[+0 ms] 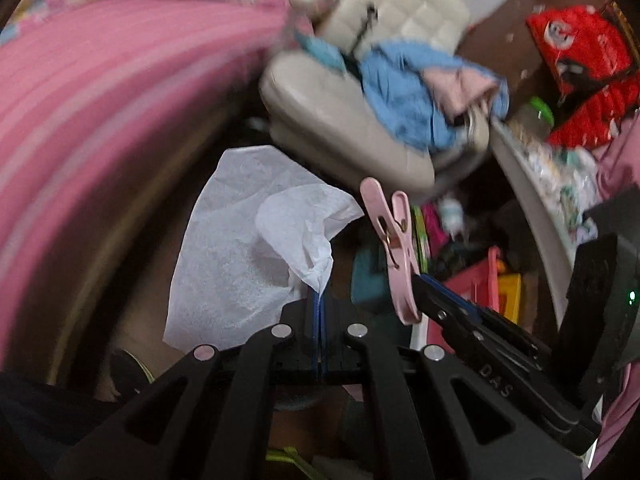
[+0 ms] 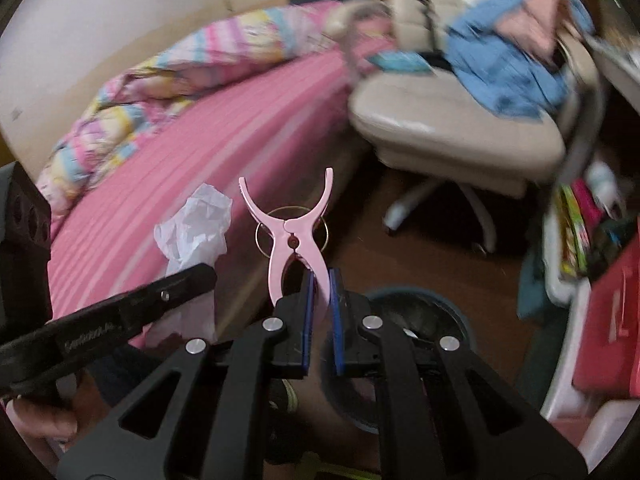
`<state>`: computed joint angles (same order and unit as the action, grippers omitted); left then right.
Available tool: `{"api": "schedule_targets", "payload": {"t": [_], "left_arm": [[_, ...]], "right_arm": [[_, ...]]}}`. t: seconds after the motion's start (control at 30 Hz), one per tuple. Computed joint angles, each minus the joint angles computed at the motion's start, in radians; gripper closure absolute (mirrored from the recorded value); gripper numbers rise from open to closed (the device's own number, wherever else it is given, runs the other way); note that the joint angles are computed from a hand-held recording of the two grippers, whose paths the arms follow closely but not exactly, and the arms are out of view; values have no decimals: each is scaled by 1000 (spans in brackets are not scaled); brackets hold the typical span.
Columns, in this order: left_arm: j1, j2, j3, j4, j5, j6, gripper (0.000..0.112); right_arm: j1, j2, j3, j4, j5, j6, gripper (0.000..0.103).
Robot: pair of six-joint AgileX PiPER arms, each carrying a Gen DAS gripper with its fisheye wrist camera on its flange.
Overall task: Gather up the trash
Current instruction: 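Carry the clothespin and tissue off the bed over the trash bin, then open both tools to drop the clothespin and tissue into the bin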
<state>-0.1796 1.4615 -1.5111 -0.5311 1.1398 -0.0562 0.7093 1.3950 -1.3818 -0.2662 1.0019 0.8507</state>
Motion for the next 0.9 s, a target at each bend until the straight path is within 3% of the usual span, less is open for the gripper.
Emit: {"api": "schedule_targets", "payload": {"t": [0.13,0.27,0.63,0.73,0.8,0.87,0.9], "left_arm": [[-87,94,50,-2,-45,6,112],[-105,203,42,-23,-41,31,112],[-140,455,-24,-113,45,122,111],[-174,501,-61,-63,53,107,108],[-184,525,-76,-49,61,106,106],[-197,542,-90,-17,63,85,93],[-198,542,-91,0,60,76,79]], "right_arm": [[-121,-31,158,98,-65,-47,94],[-166,-15,250,140,-117,-62,94],[-224,97,382,188,-212,-69,94],[-227,119,398,166,-216,-40,90],[-235,124,412,158,-221,-35,73],[-242,120,426,138,-220,-15,64],[-246,113,433,126,-214,-2,62]]}}
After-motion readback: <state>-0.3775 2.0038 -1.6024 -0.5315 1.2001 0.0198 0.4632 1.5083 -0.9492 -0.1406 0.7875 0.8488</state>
